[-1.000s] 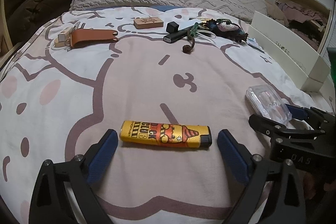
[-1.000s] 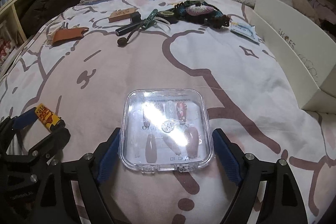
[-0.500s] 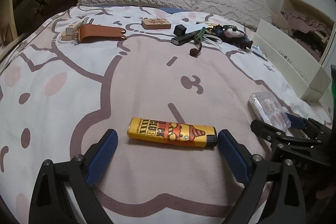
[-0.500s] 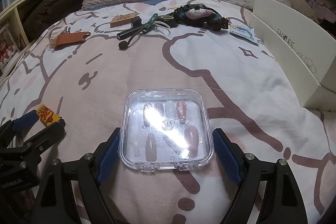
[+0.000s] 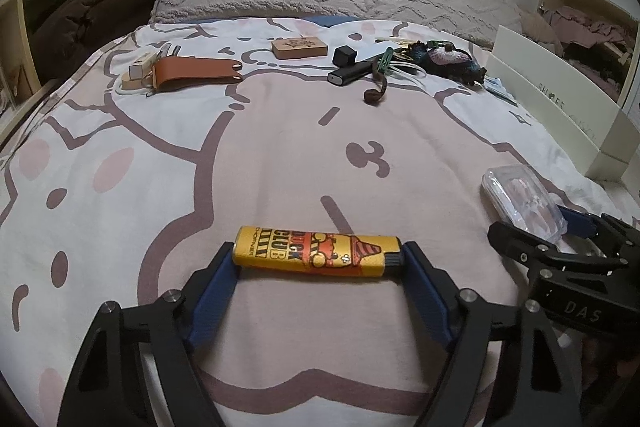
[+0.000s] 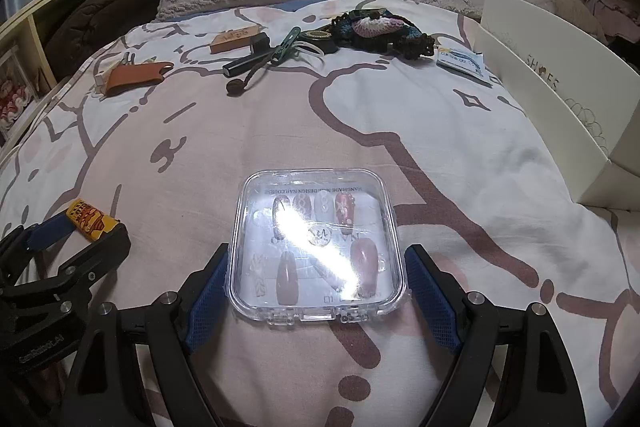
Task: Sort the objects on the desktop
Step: 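Lift the yellow lighter with the left tool while the right tool lifts the nail case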
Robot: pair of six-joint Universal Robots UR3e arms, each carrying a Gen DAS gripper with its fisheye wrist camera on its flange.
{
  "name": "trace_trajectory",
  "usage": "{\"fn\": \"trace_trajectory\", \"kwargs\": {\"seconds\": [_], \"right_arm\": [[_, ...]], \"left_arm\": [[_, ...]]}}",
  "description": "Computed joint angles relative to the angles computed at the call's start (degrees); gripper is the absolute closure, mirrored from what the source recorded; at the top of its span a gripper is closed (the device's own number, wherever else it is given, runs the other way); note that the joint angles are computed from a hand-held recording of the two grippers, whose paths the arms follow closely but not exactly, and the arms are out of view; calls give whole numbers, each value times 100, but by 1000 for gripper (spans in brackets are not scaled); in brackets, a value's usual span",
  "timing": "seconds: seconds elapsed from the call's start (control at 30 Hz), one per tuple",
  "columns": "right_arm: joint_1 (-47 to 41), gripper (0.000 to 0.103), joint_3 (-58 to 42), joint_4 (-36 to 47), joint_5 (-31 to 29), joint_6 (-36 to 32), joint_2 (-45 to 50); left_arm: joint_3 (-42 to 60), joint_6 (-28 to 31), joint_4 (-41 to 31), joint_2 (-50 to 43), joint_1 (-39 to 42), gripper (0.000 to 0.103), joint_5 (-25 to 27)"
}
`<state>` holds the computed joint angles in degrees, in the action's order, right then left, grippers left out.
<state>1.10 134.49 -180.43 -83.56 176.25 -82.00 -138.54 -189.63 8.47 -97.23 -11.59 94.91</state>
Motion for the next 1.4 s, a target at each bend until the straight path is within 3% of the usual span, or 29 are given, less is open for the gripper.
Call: {"fn": "trace_trajectory", "kwargs": {"seconds": [0.23, 0.6, 0.87, 1.13, 1.4], "right_arm": [[-64, 26, 114, -27, 26, 31, -124], [-312, 27, 708, -136, 233, 34, -712], [-401, 27, 1139, 330, 228, -159, -1546], [-1119, 27, 1574, 1347, 583, -607, -2949], [-2573, 27, 1701, 3377, 1293, -1413, -4975]], "left_arm": [[6, -70, -64, 40, -123, 22, 172], [-116, -272, -183, 263, -285, 22, 341], [6, -611, -888, 682, -418, 22, 323], [429, -920, -1450, 910, -801, 22, 237], [1216, -1050, -1908, 786, -1328, 22, 351]]}}
